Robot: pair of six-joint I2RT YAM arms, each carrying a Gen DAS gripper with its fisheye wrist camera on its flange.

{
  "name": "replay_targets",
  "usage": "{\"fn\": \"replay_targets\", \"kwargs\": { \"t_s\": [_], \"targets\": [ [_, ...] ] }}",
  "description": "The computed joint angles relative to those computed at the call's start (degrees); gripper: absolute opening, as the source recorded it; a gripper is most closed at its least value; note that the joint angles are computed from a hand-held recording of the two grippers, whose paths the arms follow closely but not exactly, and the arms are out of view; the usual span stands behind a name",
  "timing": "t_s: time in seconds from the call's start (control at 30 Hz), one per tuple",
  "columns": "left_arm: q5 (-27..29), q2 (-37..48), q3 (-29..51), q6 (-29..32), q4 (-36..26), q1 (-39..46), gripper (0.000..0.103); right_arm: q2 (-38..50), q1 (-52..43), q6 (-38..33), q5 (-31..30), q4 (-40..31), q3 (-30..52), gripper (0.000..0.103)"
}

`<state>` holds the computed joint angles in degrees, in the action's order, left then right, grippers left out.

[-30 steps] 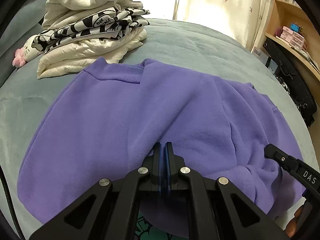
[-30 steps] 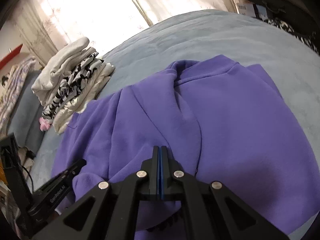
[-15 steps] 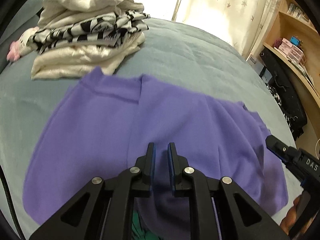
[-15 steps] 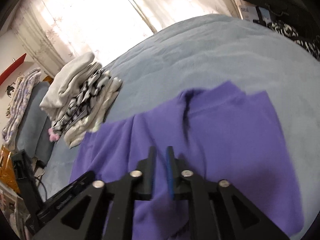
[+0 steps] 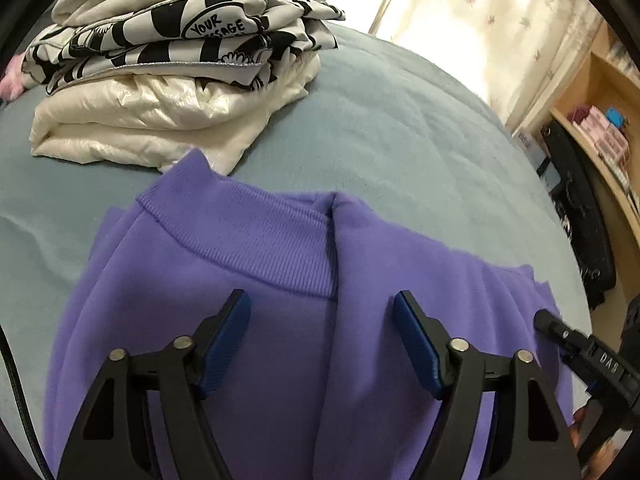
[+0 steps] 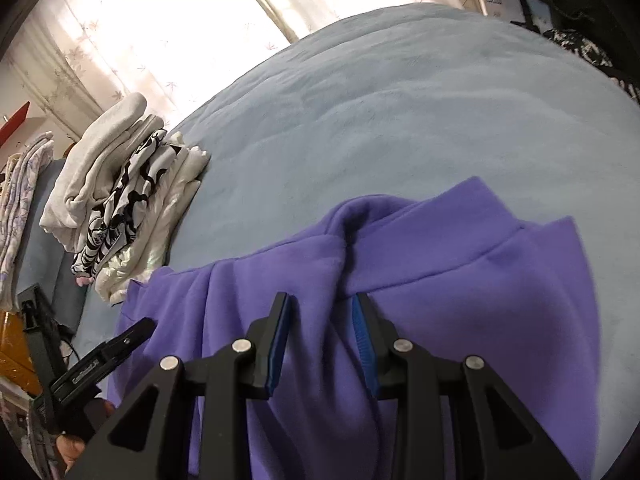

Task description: Fold large clothes

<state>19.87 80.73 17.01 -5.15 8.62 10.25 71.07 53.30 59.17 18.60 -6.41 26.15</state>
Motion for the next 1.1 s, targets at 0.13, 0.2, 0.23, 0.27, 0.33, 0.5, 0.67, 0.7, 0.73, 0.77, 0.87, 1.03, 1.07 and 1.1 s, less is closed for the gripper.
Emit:
{"fn": "replay_targets", "kwargs": {
  "t_s": [0.13,0.2,0.23,0.27,0.33,0.5,0.67,0.7,0.73,0.77,0.87,1.03,1.07,1.1],
  "targets": [
    [-1.7,0.2,-0.7,1.8,3.7,-1.8,0.006,1.7,0.4,-2.8,2.1,2.0,0.2,0.008],
    [-11.8,-1.5,-2.8,1.6,7.9,-6.6,0.0,1.5,1.2,-2.7,7.0,-1.6,1.2,0.004],
    [-20.5,0.2,-3.9,3.2,12.3,-8.7,0.0,1.2,0.5,-2.6,7.3,-1.3,0.4,0.004],
    [-21.6,3.1,-3.3,2.7,13.7,-8.0,0.0,1.2,-0.5,-2.8,6.4,-0.2,-0.5,0.004],
    [-10.4,8.1,-0.7,2.5,12.4,1.2,0.0,2.0,-1.4,-3.6,4.4,3.1,-2.6,0.005],
    [-4.1,4.1,-1.2,6.1,8.7,6.5,0.002,-1.1,-1.1,-3.4,3.5,0.6,-2.4,0.013],
    [-2.9,-9.1,-3.3,5.8,-0.4,4.6,0.006,-6.6,4.4,3.0,8.7,-7.0,-0.6,0.019],
    [-1.8,-13.0,-4.0,5.8,-3.2,4.8,0.006,-7.5,7.1,4.6,11.1,-9.1,0.2,0.019],
    [-0.3,-17.6,-4.7,5.3,-6.8,4.2,0.006,-7.7,8.5,5.3,12.2,-10.0,0.7,0.019],
    [1.2,-21.9,-5.3,5.2,-10.2,3.9,0.006,-8.2,11.3,6.8,13.9,-11.5,1.5,0.019],
    [2.1,-33.3,-6.8,2.5,-19.3,-2.5,0.006,-7.0,18.6,11.0,17.0,-14.6,4.0,0.019],
    [-10.5,-38.8,-11.6,-5.7,-21.3,-21.4,0.006,1.7,26.8,17.6,19.3,-18.7,8.1,0.019],
    [-13.3,-36.7,-12.5,-7.0,-19.3,-23.6,0.006,3.3,27.2,18.7,19.3,-19.4,8.2,0.019],
    [-15.8,-34.5,-13.6,-8.1,-17.0,-25.2,0.006,5.3,27.0,20.1,18.2,-19.8,7.8,0.019]
  ]
}}
